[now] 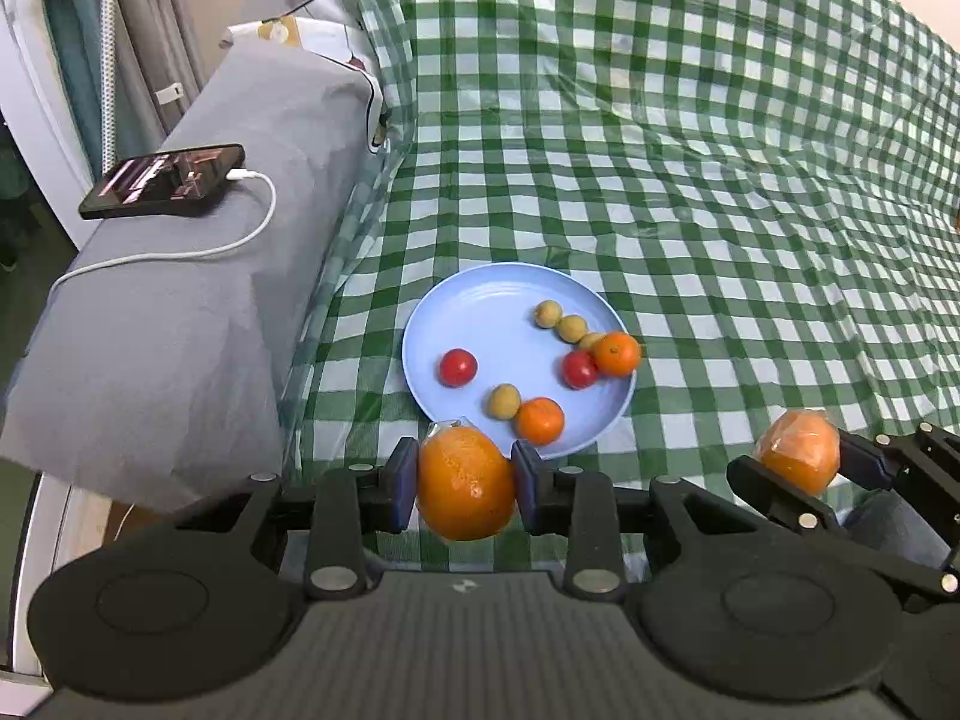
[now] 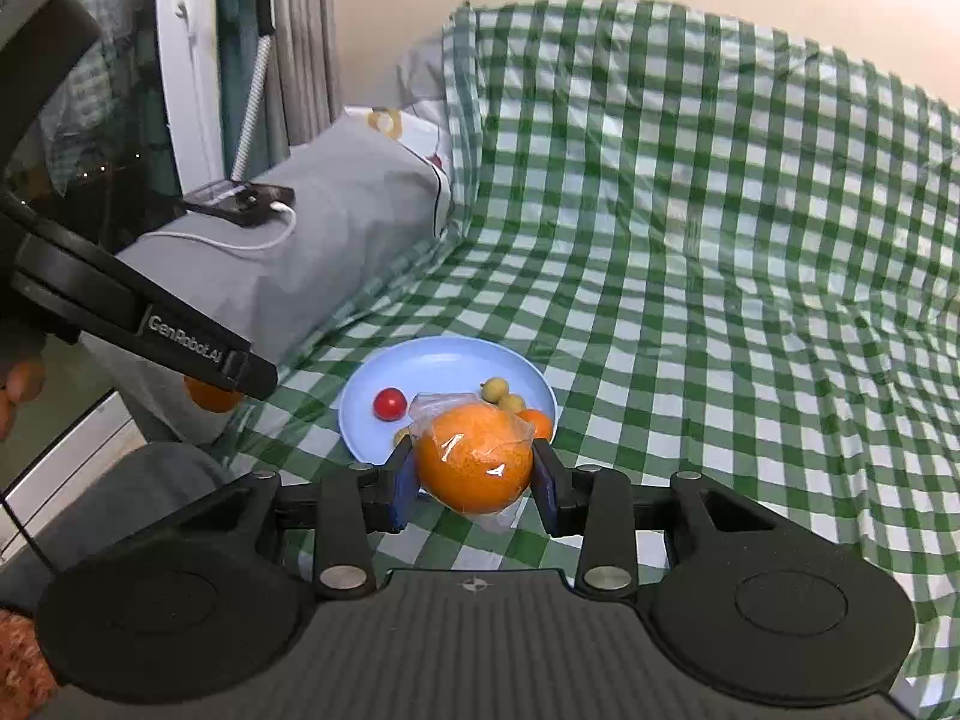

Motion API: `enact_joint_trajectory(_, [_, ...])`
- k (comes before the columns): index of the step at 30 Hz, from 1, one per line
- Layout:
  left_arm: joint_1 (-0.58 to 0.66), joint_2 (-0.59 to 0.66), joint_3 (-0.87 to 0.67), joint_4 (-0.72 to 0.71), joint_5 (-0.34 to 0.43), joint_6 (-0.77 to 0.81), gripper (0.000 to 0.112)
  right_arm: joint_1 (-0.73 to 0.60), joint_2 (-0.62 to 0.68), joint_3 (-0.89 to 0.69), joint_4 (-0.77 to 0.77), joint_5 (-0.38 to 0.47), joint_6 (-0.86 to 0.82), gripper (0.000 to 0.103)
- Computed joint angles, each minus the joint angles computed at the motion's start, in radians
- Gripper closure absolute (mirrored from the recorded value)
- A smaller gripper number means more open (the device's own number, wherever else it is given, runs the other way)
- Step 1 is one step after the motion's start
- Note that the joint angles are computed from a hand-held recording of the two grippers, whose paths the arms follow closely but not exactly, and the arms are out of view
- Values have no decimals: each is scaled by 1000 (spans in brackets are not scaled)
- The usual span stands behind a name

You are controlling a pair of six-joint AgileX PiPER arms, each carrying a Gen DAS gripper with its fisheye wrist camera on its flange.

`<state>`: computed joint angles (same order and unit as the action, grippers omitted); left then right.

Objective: Organize fruits
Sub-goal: 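Carry both oranges over the blue plate and open both tools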

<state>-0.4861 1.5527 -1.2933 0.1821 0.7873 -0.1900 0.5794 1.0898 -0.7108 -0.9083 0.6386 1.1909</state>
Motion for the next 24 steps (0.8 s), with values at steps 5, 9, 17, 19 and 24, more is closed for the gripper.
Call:
enact_joint_trajectory(5, [33,142,-122,-41,-4,63,76,-155,151,-51,44,-162,-76,63])
enact_joint_trajectory(9, [46,271,-233,-43,-27,81,75,-253,291,-119,74,-270,-144,63])
enact_joint_trajectory(17, [52,526,-475,-35,14,105,75,-345,524,-252,124,-360,-259,63])
enact_joint_trajectory(19, [57,573,-527,-40,30,114,75,-356,568,-281,144,-368,-299,63])
enact_joint_trajectory(24, [63,651,-622,-29,57,120,75,-364,647,-343,145,-376,-340,63])
